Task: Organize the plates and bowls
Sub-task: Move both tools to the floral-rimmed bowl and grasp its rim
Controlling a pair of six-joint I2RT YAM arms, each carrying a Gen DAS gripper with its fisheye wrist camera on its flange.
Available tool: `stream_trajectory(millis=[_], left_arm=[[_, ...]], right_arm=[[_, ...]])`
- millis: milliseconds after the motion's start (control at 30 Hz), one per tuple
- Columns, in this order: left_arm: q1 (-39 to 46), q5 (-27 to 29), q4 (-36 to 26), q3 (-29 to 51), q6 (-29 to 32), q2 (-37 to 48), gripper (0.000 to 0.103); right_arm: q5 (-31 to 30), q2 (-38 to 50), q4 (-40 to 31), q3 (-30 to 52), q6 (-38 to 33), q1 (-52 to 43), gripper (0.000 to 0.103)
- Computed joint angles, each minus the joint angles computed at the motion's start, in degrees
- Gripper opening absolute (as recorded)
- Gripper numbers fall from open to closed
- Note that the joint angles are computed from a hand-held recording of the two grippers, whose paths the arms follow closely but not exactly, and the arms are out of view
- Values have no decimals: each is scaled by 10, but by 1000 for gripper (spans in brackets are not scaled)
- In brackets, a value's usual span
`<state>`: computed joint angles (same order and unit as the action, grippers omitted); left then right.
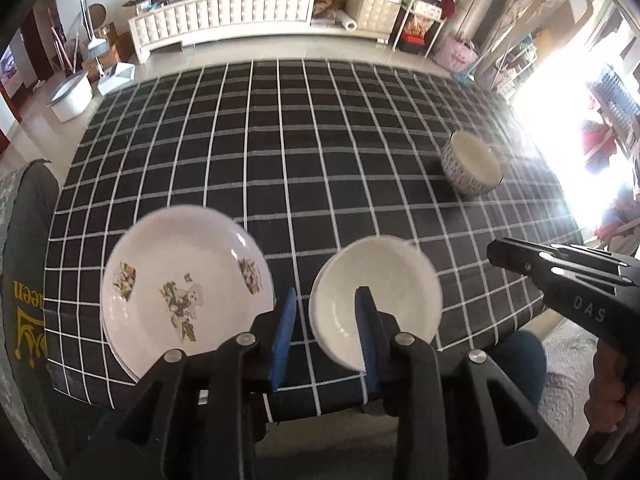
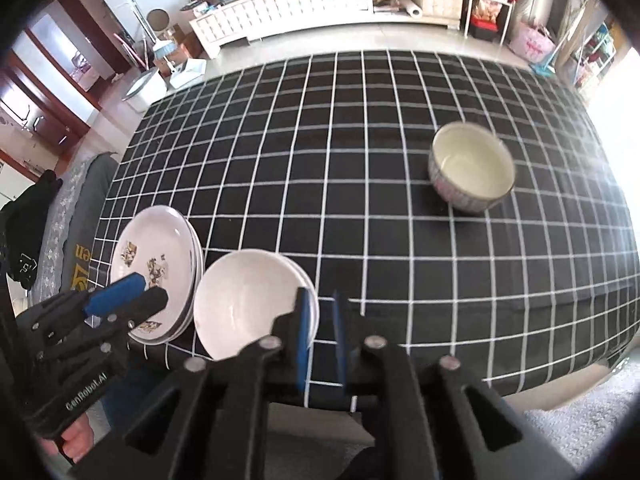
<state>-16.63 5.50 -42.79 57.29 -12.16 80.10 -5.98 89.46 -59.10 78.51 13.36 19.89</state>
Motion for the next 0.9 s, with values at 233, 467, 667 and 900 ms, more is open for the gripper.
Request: stream_trajectory(millis=[233, 467, 667, 900], left_arm=[[-38, 12, -32, 75, -26, 13, 41], [-87, -15, -78, 189, -42, 94, 41], [-110, -15, -105, 299, -54, 182, 44], [-134, -20, -126, 409, -70, 293, 44]], right_arm=[[-4, -11, -32, 38, -41, -34, 43], [-10, 20, -76, 102, -91, -103, 59], [-19, 60, -92, 142, -131, -159, 59], [-33, 124, -95, 176, -168, -210, 59]])
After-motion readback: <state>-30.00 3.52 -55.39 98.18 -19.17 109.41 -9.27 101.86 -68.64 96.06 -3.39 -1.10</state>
